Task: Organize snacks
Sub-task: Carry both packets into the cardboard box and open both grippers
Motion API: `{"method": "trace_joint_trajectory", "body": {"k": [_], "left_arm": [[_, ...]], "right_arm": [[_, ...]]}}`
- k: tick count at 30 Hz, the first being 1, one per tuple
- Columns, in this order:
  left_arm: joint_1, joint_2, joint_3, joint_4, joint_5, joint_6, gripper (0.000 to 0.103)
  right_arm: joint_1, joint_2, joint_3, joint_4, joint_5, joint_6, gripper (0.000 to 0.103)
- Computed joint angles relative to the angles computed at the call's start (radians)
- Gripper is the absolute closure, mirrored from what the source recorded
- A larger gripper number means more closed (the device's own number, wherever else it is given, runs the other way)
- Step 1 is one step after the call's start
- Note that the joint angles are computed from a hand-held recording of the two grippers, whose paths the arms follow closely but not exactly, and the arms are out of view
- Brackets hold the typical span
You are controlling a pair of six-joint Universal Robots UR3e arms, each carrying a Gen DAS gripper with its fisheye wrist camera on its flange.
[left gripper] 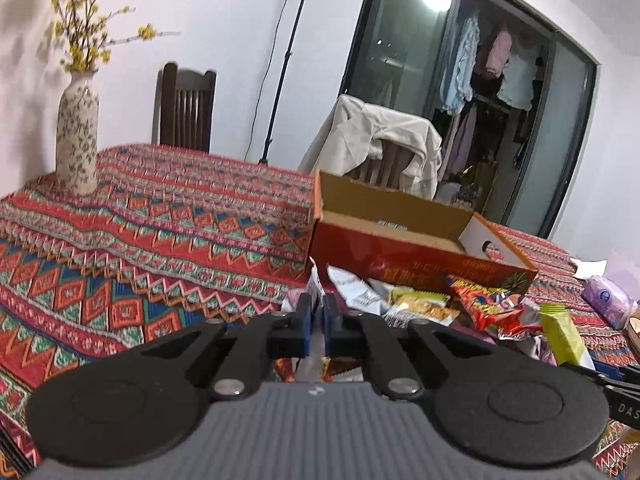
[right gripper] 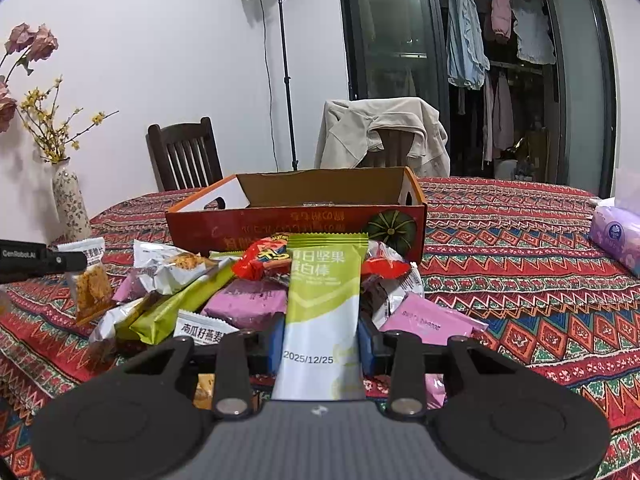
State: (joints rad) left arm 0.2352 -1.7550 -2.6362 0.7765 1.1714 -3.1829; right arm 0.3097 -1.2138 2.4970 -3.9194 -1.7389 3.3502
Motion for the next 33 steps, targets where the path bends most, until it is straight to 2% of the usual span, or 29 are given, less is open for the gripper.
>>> {"method": "trace_joint_trajectory", "body": {"k": [8,15,25,33], "left_arm": [[-0.031,0.052,0.044,-0.019,0.012,-0.005,0.097],[-0.104,0.072,0.229,-0.141,0.046,-0.019,0.097],[-0.285,-0.127,0.702,-0.361,0.18,-0.035,0.097],[-0.377,-0.37,1.074,-0.487,0.3,-0.064,0.097]], "right_arm": [[-0.007,-0.015,-0.038,0.022,-0.001,-0.022,0.067],[-0.036,-0.051,-0.159,0.114,0.007,-0.084,0.067],[-0.111,0.009,-0.579,0.428,0.063,-0.104,0.067],[-0.16,0.245,-0.991,0.626,0.077,-0.061,0.067]]}}
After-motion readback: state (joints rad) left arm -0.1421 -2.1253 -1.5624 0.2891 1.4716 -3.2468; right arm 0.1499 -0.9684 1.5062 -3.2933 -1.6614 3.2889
